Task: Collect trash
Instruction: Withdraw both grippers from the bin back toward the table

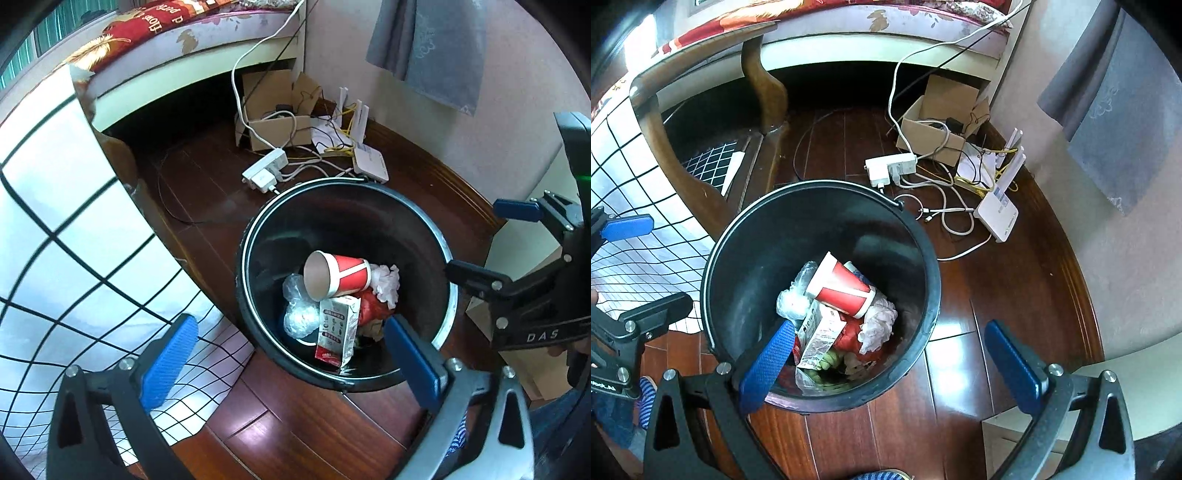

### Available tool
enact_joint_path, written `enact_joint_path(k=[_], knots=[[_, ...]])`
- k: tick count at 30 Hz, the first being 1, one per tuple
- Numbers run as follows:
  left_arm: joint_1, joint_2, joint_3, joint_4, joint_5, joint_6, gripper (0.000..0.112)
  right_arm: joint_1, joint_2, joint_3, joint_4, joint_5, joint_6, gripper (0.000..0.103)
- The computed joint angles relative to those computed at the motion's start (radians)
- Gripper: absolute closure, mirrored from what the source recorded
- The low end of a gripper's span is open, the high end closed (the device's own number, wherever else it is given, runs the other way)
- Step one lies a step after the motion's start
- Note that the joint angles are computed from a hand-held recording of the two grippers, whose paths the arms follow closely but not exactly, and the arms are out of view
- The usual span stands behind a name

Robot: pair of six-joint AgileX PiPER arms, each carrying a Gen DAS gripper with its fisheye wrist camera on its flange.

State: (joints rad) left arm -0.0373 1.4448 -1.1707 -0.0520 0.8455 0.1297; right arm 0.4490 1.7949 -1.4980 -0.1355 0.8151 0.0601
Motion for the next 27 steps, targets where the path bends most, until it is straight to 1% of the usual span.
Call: enact_joint_path(k=[9,15,19,27], knots=[[0.01,-0.054,-0.001,0.013,0.021,-0.006,0.01,0.013,-0.043,0.002,-0.007,0.003,0.014,0.0],[0.023,-0.105,-0.017,0.02,0.051,-0.017,0.01,0.034,-0.081,-0.01,-0.015,0.007,0.029,0.0],[0.051,-0.143,-0.021,0.017,0.058,-0.007,0.01,0.058,-0.107,-0.025,-0.018,0.012,0.036,0.0],[0.153,-0.197,-0.064,-0.023,0.102,0.046,0.01,0.102,-0.127,-0.088,-0.009,0.027,0.039,0.0]])
